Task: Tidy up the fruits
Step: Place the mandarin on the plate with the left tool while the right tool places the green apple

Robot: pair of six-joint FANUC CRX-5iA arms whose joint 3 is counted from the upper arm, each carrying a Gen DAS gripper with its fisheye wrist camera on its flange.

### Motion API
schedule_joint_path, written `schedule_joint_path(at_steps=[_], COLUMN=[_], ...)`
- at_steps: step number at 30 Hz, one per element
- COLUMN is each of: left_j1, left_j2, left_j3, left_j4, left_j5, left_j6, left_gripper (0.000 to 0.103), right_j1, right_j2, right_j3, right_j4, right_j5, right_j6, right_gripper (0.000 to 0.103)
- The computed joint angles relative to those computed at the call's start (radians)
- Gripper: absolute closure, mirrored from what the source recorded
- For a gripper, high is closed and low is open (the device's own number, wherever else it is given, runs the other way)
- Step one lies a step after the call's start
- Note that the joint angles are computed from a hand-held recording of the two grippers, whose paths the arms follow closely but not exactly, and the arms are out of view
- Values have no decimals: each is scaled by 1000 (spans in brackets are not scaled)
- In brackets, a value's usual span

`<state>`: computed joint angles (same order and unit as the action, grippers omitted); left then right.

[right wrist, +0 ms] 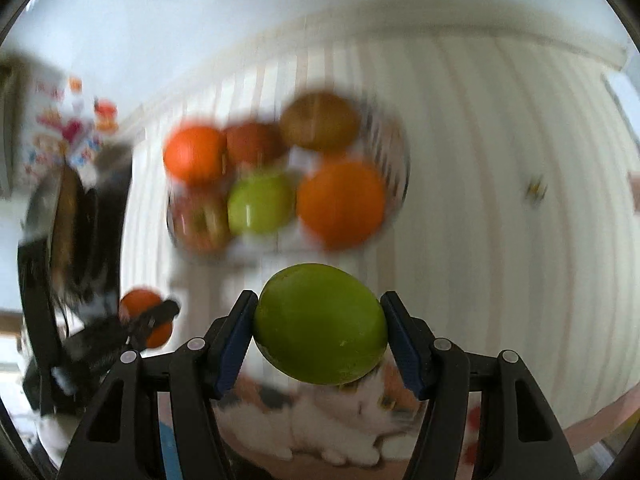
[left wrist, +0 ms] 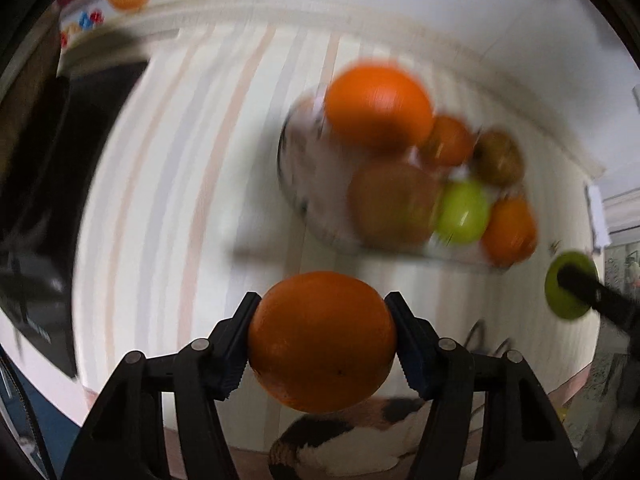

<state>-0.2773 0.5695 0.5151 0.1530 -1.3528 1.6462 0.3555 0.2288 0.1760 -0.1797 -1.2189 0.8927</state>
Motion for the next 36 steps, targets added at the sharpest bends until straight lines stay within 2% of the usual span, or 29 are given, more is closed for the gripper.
schedule_joint_path(at_steps=[2,8,10,12,15,17,22,25,33,35,36], left_j1=[6,50,56,61,57,61,65,72,86,91,89], left_j2=[41,306,337,406,432,421,437,384,347,328,322], left_j3=[74,469,508,605,645,626,655,550,457,420,417], left_j4=[6,47,50,66,78,94,97,112,143,163,150], left_j5=[-17,-210,-251,-297,-329,-307,-324,-283,-222,-194,-190], left_j6=[-1,23,30,31,43,48,67,68,84,66,67], left_gripper=[42,42,42,42,42,42,42,42,41,39,38], right_j1=[-25,-80,-118,-124,-121,-123,-125,-122,-118,-125,-129], right_j2=[44,214,247,272,311,319,317,306,305,309,310], right_j3=[59,238,272,287,311,324,323,309,314,320,322], right_j4=[47,65,50,38,35,24,15,12,17,-2,-12], right_j5=[-7,-97,-130,-135,-137,-135,-136,-127,-131,-137,-139], right_j6=[-2,28,58,59,70,76,96,97,101,108,109], right_gripper=[37,37,37,37,37,37,37,37,37,34,30])
